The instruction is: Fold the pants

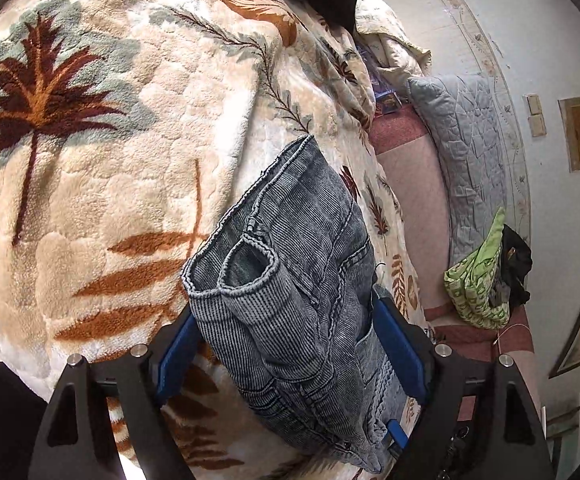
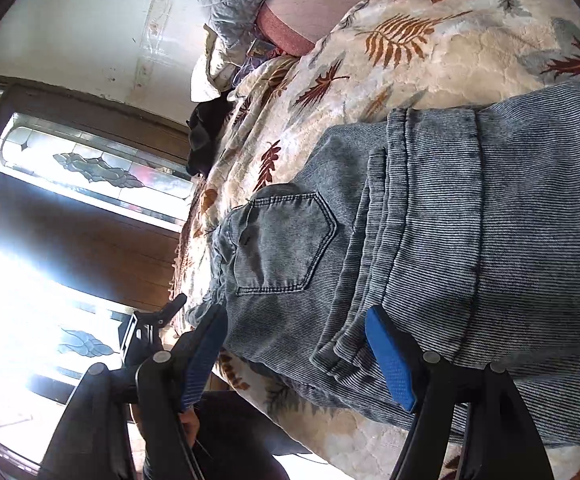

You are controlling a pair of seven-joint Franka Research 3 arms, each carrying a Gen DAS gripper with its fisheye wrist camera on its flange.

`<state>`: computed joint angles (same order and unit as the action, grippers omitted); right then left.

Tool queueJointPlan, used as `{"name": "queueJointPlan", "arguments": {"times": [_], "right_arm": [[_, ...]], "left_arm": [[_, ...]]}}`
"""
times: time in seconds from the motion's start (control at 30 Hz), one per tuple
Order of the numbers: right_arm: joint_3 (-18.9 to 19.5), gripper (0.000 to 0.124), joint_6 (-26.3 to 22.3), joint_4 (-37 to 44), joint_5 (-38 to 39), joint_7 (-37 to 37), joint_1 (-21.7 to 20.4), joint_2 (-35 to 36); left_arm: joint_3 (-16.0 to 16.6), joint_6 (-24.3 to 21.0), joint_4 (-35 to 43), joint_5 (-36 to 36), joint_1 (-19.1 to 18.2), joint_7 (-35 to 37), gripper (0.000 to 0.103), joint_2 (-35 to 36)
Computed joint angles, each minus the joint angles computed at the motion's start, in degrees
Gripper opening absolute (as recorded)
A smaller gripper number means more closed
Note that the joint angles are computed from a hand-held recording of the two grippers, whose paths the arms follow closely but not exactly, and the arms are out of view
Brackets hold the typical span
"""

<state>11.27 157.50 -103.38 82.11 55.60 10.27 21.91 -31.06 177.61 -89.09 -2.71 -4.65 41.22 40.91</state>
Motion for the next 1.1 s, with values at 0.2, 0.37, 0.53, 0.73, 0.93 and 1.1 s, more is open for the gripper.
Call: {"name": "queueJointPlan", "arguments": {"times": [0.2,0.37,0.53,0.73,0.93,1.1], "right_arm": [[-1.07,0.075,-1.68,8.71,-6.91,7.51,0.29,5.62],[-7.78,0.072,-6.1,15.99,-32.09,29.94,5.2,12.1],[-4.73,0.07,-5.37,18.95,-37.48,30.7,4.02,11.67],[-2.13,0.069,-10.05,24.57,-43.27,34.9,1.52,18.46],[-1.78,0.069,-10.12,24.48,-45.56,36.57,1.41,18.04],[-0.65,0.069,-9.58,23.64,-44.84,35.01,0.47,17.7]], "left_arm": [[-1.3,0.3,-0.39,-0.02,1.23,0.66,0.084,0.34],[0.19,-0.38,-0.04,0.29,0.16,0.28,0.084,0.0],[2.9,-1.38,1.12,0.53,-2.23,-0.83,0.083,-0.17],[4.79,-4.16,3.81,0.79,-4.19,-1.11,0.079,0.26],[5.53,-7.68,6.06,-1.66,-4.68,-0.41,0.033,1.78],[7.41,-7.77,5.59,-1.84,-5.9,-0.98,0.023,0.98]]}}
